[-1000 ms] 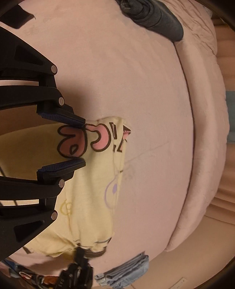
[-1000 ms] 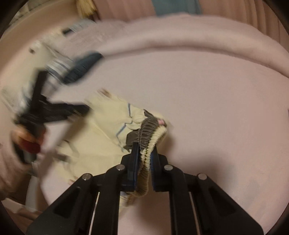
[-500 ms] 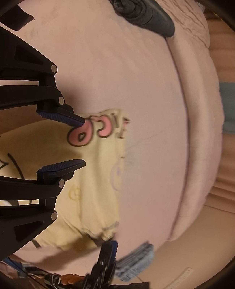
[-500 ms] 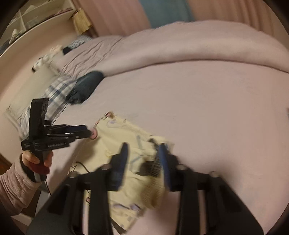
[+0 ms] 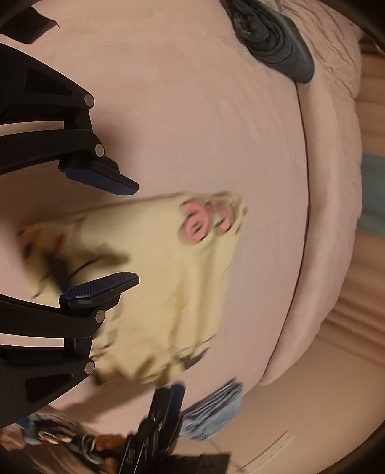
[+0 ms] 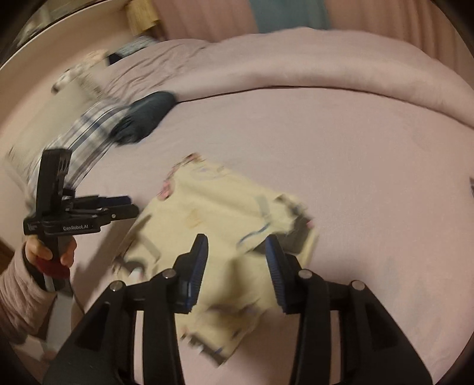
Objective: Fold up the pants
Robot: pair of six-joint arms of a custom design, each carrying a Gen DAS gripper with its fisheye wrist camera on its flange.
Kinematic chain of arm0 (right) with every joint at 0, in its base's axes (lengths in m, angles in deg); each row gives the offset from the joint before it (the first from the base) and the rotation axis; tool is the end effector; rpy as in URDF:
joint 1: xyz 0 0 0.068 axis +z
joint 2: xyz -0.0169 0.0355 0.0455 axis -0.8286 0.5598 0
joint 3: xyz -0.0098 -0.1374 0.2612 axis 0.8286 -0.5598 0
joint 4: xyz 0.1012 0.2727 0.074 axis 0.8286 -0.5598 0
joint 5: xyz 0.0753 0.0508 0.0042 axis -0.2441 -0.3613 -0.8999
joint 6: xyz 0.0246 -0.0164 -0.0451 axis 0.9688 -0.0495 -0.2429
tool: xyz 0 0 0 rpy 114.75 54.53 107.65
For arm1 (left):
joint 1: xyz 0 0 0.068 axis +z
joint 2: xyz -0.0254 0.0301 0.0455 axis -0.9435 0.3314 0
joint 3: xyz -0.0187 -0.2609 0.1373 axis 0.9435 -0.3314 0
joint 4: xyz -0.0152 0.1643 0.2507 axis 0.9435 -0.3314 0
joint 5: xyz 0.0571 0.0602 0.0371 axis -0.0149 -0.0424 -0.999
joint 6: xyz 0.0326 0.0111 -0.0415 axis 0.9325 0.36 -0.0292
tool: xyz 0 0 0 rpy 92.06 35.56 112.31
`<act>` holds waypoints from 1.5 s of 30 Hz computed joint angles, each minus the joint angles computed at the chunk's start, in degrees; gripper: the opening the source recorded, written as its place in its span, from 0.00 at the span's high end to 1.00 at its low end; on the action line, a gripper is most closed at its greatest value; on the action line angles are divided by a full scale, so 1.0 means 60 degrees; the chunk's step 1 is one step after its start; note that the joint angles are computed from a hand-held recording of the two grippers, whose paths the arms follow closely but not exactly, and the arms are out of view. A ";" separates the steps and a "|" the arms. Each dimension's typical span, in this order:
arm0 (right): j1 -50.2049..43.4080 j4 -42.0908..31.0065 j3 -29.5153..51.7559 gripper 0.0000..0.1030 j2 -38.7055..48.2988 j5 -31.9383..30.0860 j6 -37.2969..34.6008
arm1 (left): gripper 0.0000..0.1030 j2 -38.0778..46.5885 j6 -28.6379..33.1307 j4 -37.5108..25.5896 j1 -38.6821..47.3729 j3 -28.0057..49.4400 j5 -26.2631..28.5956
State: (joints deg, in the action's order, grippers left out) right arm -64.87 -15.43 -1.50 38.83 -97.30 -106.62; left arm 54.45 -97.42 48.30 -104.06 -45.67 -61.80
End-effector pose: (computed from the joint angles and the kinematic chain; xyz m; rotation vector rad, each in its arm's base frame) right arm 0.3680 -0.0341 0.1656 -1.0015 2.3575 0.7345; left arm 0.2285 -0.1417 0.1185 -0.2533 2.4970 -0.2722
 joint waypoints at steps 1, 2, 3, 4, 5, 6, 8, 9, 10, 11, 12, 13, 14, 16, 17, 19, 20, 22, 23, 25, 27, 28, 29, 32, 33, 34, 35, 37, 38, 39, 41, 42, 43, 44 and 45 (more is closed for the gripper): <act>0.0030 0.0255 -0.0464 0.60 -0.0217 0.0009 -0.0164 | 0.48 0.0058 -0.0170 0.0033 -0.0241 -0.0141 -0.0170; 0.0125 0.0541 -0.0849 0.58 -0.0284 0.0240 -0.0288 | 0.48 0.0408 -0.0379 0.0096 -0.0457 -0.0225 -0.0204; 0.0402 0.0884 -0.1193 0.58 -0.0243 0.0792 -0.0279 | 0.48 0.0768 -0.0483 0.0208 -0.0476 -0.0198 0.0025; 0.0737 0.1475 -0.1531 0.58 -0.0135 0.1527 -0.0067 | 0.48 0.1040 -0.0640 0.0403 -0.0487 -0.0286 0.0262; 0.0928 0.2056 -0.1840 0.58 -0.0056 0.2018 -0.0027 | 0.48 0.0950 -0.0752 0.0717 -0.0795 -0.0507 -0.0197; 0.0906 0.2308 -0.2023 0.56 -0.0223 0.1985 -0.0200 | 0.48 0.0828 -0.0745 0.0564 -0.0937 -0.0497 -0.0308; 0.1171 0.1710 -0.1814 0.56 -0.0619 0.2167 -0.0121 | 0.48 0.0668 -0.0664 0.0336 -0.0950 -0.0479 -0.0237; 0.1228 0.1365 -0.1639 0.56 -0.0754 0.1819 -0.0122 | 0.48 0.0629 -0.0598 0.0322 -0.0936 -0.0482 -0.0223; 0.1317 0.1152 -0.1483 0.57 -0.0870 0.1380 -0.0156 | 0.48 0.0648 -0.0569 0.0327 -0.0911 -0.0473 -0.0179; 0.1568 0.1186 -0.1362 0.56 -0.0976 0.1092 0.0022 | 0.48 0.0672 -0.0510 0.0383 -0.0841 -0.0492 -0.0116; 0.1931 0.1292 -0.1174 0.56 -0.0910 0.0939 0.0380 | 0.48 0.0704 -0.0492 0.0420 -0.0843 -0.0490 -0.0103; 0.2231 0.1302 -0.0895 0.56 -0.0671 0.0779 0.0700 | 0.48 0.0709 -0.0492 0.0466 -0.0891 -0.0529 -0.0140; 0.2621 0.1253 -0.0477 0.58 -0.0250 0.0579 0.1087 | 0.48 0.0684 -0.0479 0.0492 -0.0896 -0.0554 -0.0133; 0.3388 0.1258 0.0344 0.59 0.0692 0.0421 0.2000 | 0.48 0.0540 -0.0383 0.0631 -0.0814 -0.0753 0.0026; 0.3805 0.1287 0.0856 0.59 0.1257 0.0507 0.2544 | 0.48 0.0534 -0.0357 0.0671 -0.0832 -0.0791 0.0023; 0.4482 0.1819 0.1410 0.61 0.2065 0.1191 0.3347 | 0.48 0.0497 -0.0242 0.0601 -0.0900 -0.0813 0.0001; 0.4736 0.2149 0.1644 0.62 0.2420 0.1792 0.3829 | 0.48 0.0511 -0.0163 0.0513 -0.0920 -0.0774 -0.0014; 0.5030 0.2100 0.2548 0.69 0.3338 0.2156 0.4532 | 0.48 0.0492 -0.0123 0.0404 -0.0960 -0.0735 -0.0026; 0.5023 0.2308 0.2750 0.66 0.3459 0.2126 0.4878 | 0.48 0.0423 -0.0120 0.0327 -0.0948 -0.0720 -0.0002; 0.4978 0.1908 0.3434 0.64 0.3796 0.2402 0.5368 | 0.48 0.0044 -0.0131 -0.0017 -0.0846 -0.0715 0.0150; 0.4669 0.1741 0.3428 0.60 0.3468 0.1979 0.5583 | 0.48 -0.0793 -0.0302 -0.0149 -0.0679 -0.0939 0.0082; 0.4388 0.1782 0.3049 0.60 0.2975 0.1556 0.5406 | 0.48 -0.1313 -0.0370 -0.0181 -0.0471 -0.1119 0.0158; 0.3998 0.1586 0.2764 0.58 0.2492 0.1010 0.5098 | 0.46 -0.1639 -0.0379 -0.0201 -0.0262 -0.1227 0.0283; 0.2610 0.0429 0.2220 0.42 0.1535 0.0000 0.3864 | 0.46 -0.2247 -0.0425 -0.0359 0.0491 -0.1388 0.0593; 0.2149 0.0134 0.2023 0.39 0.1300 -0.0150 0.3442 | 0.46 -0.2259 -0.0258 -0.0212 0.0960 -0.1392 0.0963; 0.1917 0.0156 0.1732 0.38 0.1031 -0.0079 0.3356 | 0.46 -0.2126 -0.0329 -0.0081 0.1083 -0.1290 0.1082; 0.1447 0.0100 0.1398 0.37 0.0743 0.0005 0.3054 | 0.46 -0.1864 -0.0477 0.0109 0.1022 -0.1183 0.1046; 0.0633 -0.0057 0.0923 0.36 0.0425 0.0060 0.2661 | 0.46 -0.1825 -0.0693 0.0128 0.0962 -0.1162 0.0924; 0.0078 -0.0304 0.0869 0.36 0.0489 0.0086 0.2302 | 0.45 -0.1860 -0.0830 0.0148 0.0883 -0.1213 0.0907; -0.0076 -0.0353 0.0766 0.34 0.0456 0.0099 0.2336 | 0.45 -0.1856 -0.0818 0.0224 0.0985 -0.1252 0.1039; -0.0868 -0.0913 0.0716 0.34 0.0677 0.0063 0.1641 | 0.35 -0.1526 -0.1173 0.0435 0.0652 -0.1232 0.0853; -0.1081 -0.1044 0.0653 0.33 0.0749 0.0071 0.1477 | 0.33 -0.1350 -0.1218 0.0510 0.0643 -0.1165 0.0875; -0.1227 -0.1134 0.0557 0.33 0.0828 0.0059 0.1365 | 0.33 -0.1151 -0.1212 0.0586 0.0724 -0.1066 0.0972; -0.1390 -0.1259 0.0524 0.33 0.0992 0.0035 0.1238 | 0.33 -0.0918 -0.1239 0.0687 0.0718 -0.0978 0.1030; -0.1427 -0.1238 0.0407 0.33 0.1103 -0.0014 0.1289 | 0.33 -0.0829 -0.1312 0.0723 0.0603 -0.0948 0.0992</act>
